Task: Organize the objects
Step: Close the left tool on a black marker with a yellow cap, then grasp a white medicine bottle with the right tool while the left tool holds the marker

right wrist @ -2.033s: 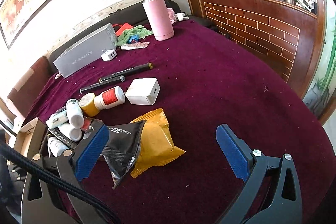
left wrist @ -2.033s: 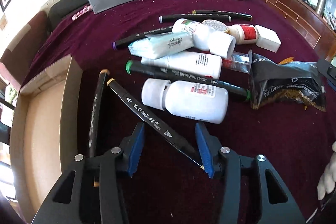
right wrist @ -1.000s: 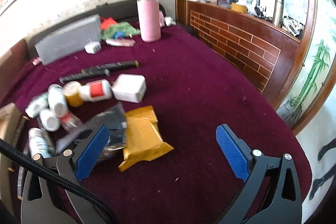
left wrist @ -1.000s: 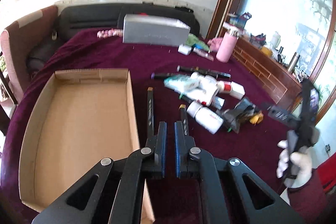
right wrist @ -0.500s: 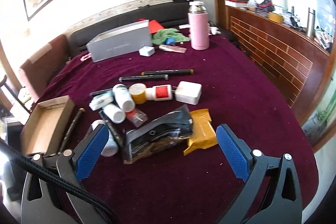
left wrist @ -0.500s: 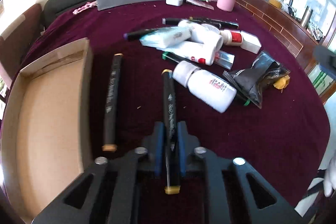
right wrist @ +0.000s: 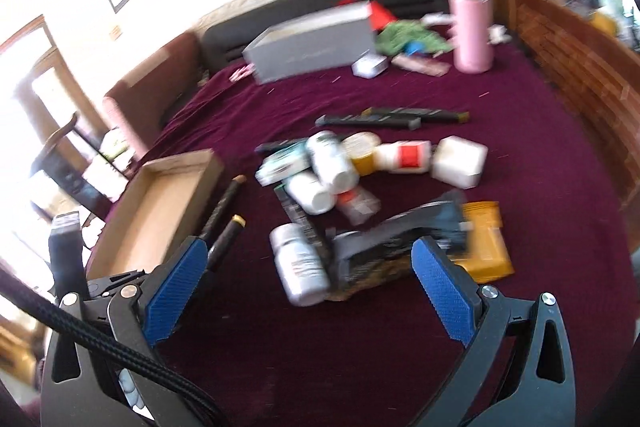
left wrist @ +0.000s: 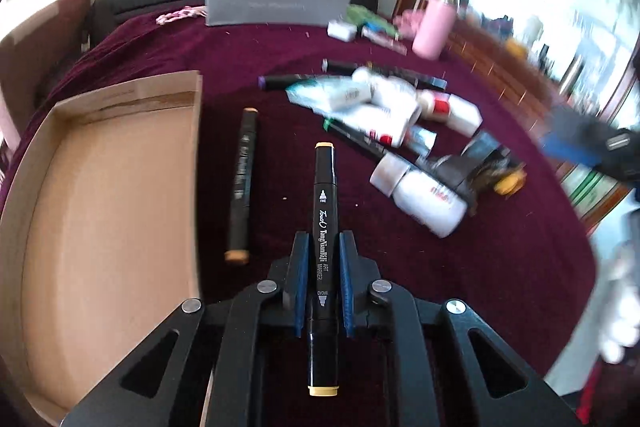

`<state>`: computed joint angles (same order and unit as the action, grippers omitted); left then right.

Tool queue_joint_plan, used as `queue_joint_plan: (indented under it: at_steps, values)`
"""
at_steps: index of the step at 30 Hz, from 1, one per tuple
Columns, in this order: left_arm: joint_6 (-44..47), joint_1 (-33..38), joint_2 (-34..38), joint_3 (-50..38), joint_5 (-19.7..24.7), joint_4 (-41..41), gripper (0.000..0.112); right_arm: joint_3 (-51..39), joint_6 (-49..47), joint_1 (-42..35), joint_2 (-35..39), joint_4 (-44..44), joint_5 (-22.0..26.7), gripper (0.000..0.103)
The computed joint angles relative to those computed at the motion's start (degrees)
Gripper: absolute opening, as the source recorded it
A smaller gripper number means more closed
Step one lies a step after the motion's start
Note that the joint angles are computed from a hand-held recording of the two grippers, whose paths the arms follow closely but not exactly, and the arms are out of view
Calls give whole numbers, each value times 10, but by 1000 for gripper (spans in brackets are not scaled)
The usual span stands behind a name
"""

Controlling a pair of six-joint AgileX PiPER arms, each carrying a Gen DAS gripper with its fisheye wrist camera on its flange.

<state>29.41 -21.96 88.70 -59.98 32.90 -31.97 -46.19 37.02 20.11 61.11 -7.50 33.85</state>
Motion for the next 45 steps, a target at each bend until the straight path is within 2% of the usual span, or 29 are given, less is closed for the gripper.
queue_joint_plan:
  at_steps: [2, 4, 6, 8, 11, 17, 20, 25, 28, 33, 37, 42, 45]
  values:
    - [58, 34, -29, 18, 18, -64, 11, -20, -41, 6, 35, 32, -1, 98]
    - [98, 67, -57, 34, 31, -103, 11, -53, -24, 40, 82, -7, 22, 88]
    - [126, 96, -74, 41, 48, -129, 11, -91, -21, 70, 137, -34, 53, 60]
    - [143, 114, -80, 44, 56, -143, 11, -121, -6, 91, 183, -62, 85, 51]
    - [178, 150, -92, 55, 77, -173, 11, -152, 38, 124, 244, -128, 129, 48]
    - [223, 194, -80, 64, 95, -215, 11, -170, 52, 118, 290, -145, 154, 48]
    - [231, 208, -78, 67, 100, -219, 11, -172, 73, 119, 287, -158, 159, 32]
    - [238, 229, -79, 71, 103, -227, 11, -145, 75, 100, 260, -121, 130, 32]
    - [241, 237, -81, 74, 103, -228, 11, -109, 71, 80, 223, -83, 94, 32]
    - [232, 250, -88, 66, 106, -219, 11, -63, -30, 29, 156, 62, 28, 32]
    - [226, 261, -89, 55, 99, -212, 11, -63, -84, 16, 131, 138, 7, 32]
    - [223, 272, -87, 46, 88, -201, 11, -83, -54, 47, 117, 123, -17, 32]
    - [210, 268, -73, 26, 76, -184, 11, -120, -93, 55, 145, 171, -23, 32]
